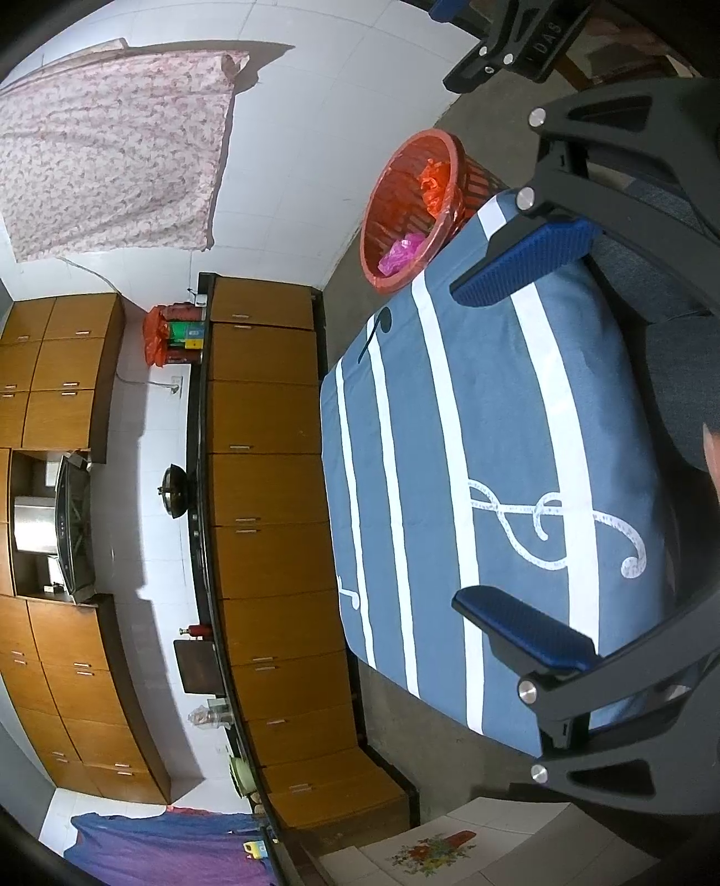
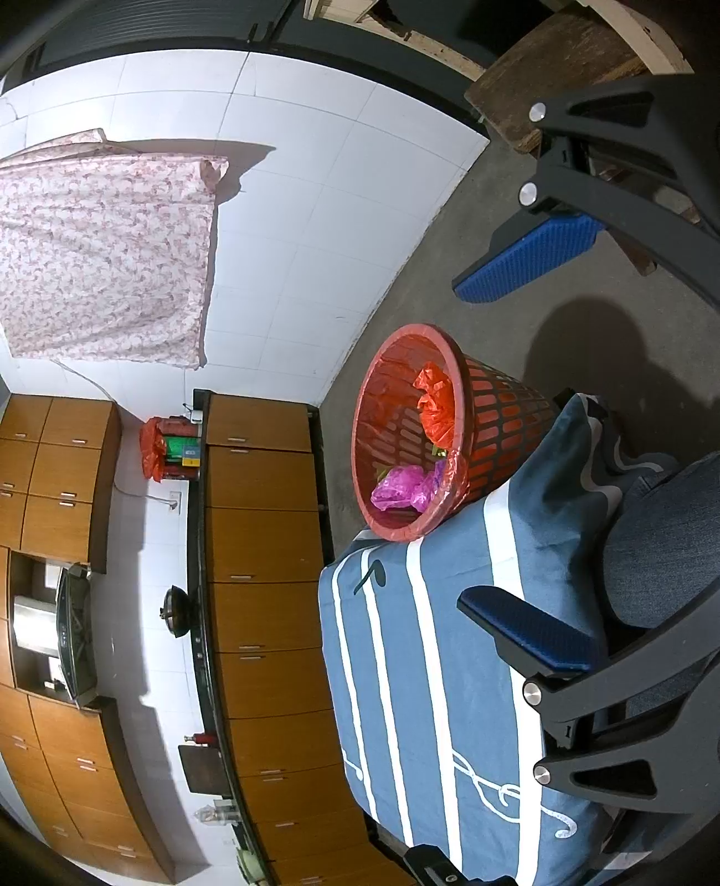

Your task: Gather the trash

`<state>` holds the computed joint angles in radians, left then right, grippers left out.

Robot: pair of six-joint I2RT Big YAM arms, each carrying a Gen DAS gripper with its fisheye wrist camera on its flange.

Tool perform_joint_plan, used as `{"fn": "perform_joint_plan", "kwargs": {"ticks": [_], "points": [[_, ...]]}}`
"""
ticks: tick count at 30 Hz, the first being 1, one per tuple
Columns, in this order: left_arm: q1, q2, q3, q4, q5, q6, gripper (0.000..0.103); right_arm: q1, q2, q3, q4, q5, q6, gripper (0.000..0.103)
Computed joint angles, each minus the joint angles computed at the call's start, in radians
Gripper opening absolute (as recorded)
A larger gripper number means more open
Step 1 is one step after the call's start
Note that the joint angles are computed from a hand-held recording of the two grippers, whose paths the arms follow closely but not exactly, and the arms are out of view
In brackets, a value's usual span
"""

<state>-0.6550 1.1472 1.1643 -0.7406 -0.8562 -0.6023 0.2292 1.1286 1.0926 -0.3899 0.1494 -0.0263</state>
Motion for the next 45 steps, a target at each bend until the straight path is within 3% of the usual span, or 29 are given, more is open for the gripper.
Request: {"fn": "perform_joint_plan", "kwargs": {"ticks": [45], "points": [[0.009, -0.004, -0.023, 0.007, 0.008, -0.011, 0.099, -0.004, 0.003, 0.008, -0.008, -0.006, -0.003, 0.101]]}}
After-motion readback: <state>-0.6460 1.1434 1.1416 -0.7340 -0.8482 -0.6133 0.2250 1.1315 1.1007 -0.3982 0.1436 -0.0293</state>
